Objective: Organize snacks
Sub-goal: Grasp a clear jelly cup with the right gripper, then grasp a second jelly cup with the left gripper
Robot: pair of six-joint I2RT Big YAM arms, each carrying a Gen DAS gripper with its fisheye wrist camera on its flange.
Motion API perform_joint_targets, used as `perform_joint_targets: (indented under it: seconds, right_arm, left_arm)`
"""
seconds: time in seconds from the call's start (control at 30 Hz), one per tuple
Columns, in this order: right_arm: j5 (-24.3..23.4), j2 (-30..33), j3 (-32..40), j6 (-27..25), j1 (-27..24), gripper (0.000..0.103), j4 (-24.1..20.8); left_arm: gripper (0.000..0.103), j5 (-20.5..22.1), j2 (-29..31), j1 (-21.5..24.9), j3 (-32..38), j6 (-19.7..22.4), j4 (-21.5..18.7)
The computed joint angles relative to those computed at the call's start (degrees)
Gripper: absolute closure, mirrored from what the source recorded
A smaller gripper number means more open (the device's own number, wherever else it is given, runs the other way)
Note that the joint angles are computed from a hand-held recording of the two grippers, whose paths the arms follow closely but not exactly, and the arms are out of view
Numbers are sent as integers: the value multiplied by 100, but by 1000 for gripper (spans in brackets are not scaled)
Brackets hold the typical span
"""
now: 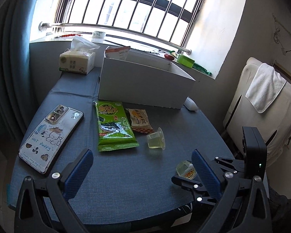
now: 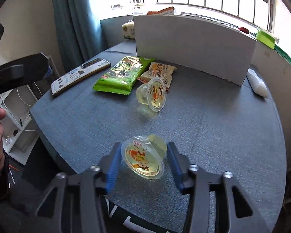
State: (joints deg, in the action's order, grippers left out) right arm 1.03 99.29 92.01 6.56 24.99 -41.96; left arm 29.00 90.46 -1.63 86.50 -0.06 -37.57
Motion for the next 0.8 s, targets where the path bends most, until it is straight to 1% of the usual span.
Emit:
perform_joint_targets:
  seconds: [0.03, 0.07, 0.17, 0.23, 0.33, 0.4, 0.5, 0.53, 0.6, 0.67, 0.7, 0.8]
  right_arm:
    - [-90, -50, -63, 4, -17, 53, 67]
    - [-87, -119, -149, 21, -24, 53, 188]
    - [-85, -275, -289, 134, -68, 53, 338]
    - [-165, -399, -408, 302, -141, 53, 460]
    - [-228, -566, -551, 542, -262, 53, 618]
    - [-278, -715, -699, 727, -352, 53, 775]
    - [-304, -890, -881, 905, -466, 53, 939]
    - [-292, -929, -922, 941, -490, 53, 962]
    - [-291, -990, -989, 987, -531, 53, 997]
    - [-306, -1028, -1035, 1014, -559, 53, 1018]
    - [-319, -1037, -1054, 1034, -573, 53, 1035]
    - [-339, -1076, -1115, 1030, -582, 53, 1061]
  left_arm:
    - [0, 1, 17, -5, 14, 6, -17]
    - [0, -2, 32, -18, 22, 23, -31]
    - [0, -63, 108, -94, 102, 174, -115]
    - [0, -177, 208, -194, 221, 409, -231]
    - [0, -410, 442, -403, 479, 911, -407]
    - [0, -574, 615, -550, 642, 1238, -380]
    - [0, -886, 1011, -779, 1106, 1836, -601]
    - [0, -912, 1169, -827, 1308, 2031, -748]
    - [0, -812, 1481, -872, 1712, 2387, -1094]
    - [0, -926, 1769, -915, 2089, 2594, -1396]
    - [1, -1003, 1858, -927, 2193, 2665, -1447]
    - [2, -995, 2068, -924, 2472, 2766, -1713]
